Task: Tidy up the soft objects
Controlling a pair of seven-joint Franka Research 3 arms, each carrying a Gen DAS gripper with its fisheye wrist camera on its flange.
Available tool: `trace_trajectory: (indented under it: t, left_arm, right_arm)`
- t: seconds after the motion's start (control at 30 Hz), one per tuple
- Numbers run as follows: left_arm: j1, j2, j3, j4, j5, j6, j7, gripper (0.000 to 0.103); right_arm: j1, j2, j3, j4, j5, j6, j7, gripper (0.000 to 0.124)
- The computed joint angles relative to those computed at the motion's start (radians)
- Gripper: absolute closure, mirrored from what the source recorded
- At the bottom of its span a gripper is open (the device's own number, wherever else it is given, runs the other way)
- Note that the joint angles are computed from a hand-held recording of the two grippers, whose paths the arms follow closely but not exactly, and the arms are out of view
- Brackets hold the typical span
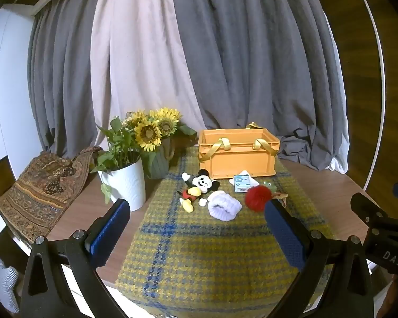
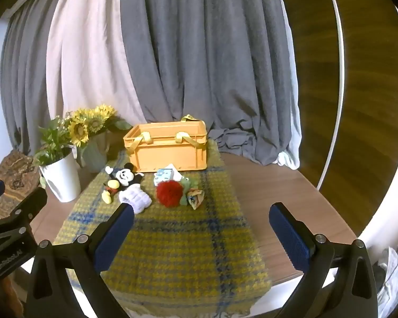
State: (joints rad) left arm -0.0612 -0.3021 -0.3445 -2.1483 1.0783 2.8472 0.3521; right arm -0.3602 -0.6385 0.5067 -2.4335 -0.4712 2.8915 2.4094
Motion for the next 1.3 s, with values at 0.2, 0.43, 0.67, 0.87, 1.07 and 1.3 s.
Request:
trace_trajectory:
  t: [0.2,0.43,0.67,0.87,1.07,1.3]
  left_arm:
    - [-0.024,0.013,0.019,0.027,-0.079,-0.01,0.092,0.0]
    - [-0.016,0.023,-0.003,0.051,-0.043,-0.038,0.051,0.0]
    - [-0.019,0.02,0.0,0.041,-0.023,-0.029,0.026,0.0]
    - [-0.021,0.018,0.002,0.036,-0.015,-0.025,0.015,0.0]
    - [-0.025,0.019,0.005,0.038,-0.02,-0.026,0.022,0.0]
    - [-0.025,0.017,0.006,0.036,-0.018,-0.024,0.017,0.0]
  right_arm:
    - [-0.003,-0.007,-0.001,-0.007,0.0,0.008,0.002,0.021]
    - [-0.011,-0.019,0.002,-0.02,0.008,0.018,0.002,0.021]
    - [-0.024,-0.029,0.01,-0.022,0.019,0.02,0.0,0.021]
    - [-0.021,-0.037,0.005,-0.027,0.035,0.019,-0.016,0.021]
    - [-0.026,-0.038,0.012,-0.027,0.044,0.02,-0.02,0.021]
    - [-0.029,-0.042,0.013,-0.028,0.05,0.021,-0.024,0.021]
